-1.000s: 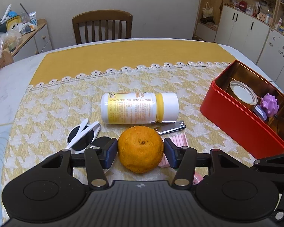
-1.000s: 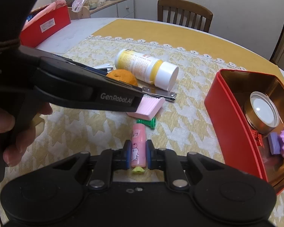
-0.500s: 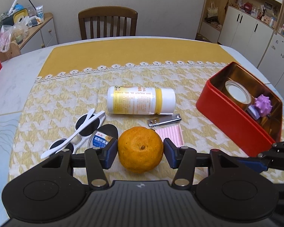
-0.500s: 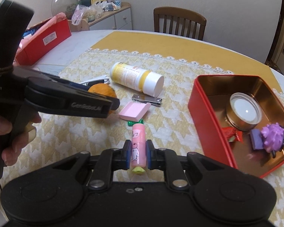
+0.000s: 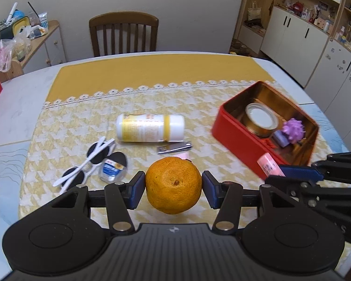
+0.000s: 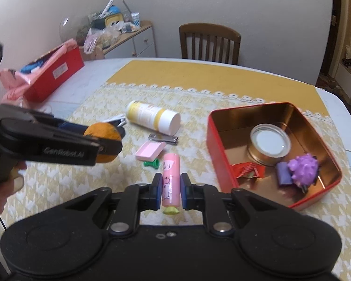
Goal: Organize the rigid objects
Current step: 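Carry the orange and pink tube into the red tin and open both tools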
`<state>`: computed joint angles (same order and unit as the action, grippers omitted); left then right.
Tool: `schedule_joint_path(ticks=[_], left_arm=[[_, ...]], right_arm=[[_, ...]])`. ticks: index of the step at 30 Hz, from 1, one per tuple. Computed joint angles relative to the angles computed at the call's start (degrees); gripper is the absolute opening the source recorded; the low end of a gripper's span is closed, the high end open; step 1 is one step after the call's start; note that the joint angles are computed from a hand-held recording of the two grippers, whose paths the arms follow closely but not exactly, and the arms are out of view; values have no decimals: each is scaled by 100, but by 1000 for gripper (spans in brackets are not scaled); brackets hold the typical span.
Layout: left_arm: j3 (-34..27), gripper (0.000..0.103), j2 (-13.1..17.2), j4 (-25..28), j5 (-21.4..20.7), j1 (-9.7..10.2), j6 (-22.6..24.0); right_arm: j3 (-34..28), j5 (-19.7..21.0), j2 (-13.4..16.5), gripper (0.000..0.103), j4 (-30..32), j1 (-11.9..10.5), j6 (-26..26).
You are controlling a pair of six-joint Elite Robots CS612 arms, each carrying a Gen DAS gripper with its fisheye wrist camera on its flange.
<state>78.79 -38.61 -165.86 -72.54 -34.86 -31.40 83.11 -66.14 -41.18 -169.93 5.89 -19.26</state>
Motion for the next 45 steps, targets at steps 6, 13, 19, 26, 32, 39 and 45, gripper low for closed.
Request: schedule_joint_path(ticks=[6, 13, 19, 26, 32, 39, 45], left_arm=[[-117, 52, -1, -101, -179, -81, 192], [-532, 52, 165, -45, -315, -160, 409], [-1066, 52, 428, 95, -430, -207, 677], [-1816, 52, 810, 661, -641, -227, 801], [-2415, 52, 1153, 1125, -620, -263, 1002], [-3085, 52, 1515, 1741, -441, -228, 912], [-3555, 52, 1775, 2131, -120, -205, 923]], right_arm=[[15, 45, -47, 15, -135, -135, 128], [-13, -41, -49, 15, -315, -276, 219], [-79, -221, -10, 15, -404, -387, 229], [-263, -396, 115, 15, -378, -514, 281], [-664, -509, 337, 15, -120, -572, 270], [-1388, -559, 700, 15, 441, -540, 207], [-1954, -627, 993, 15, 966, -469, 50]])
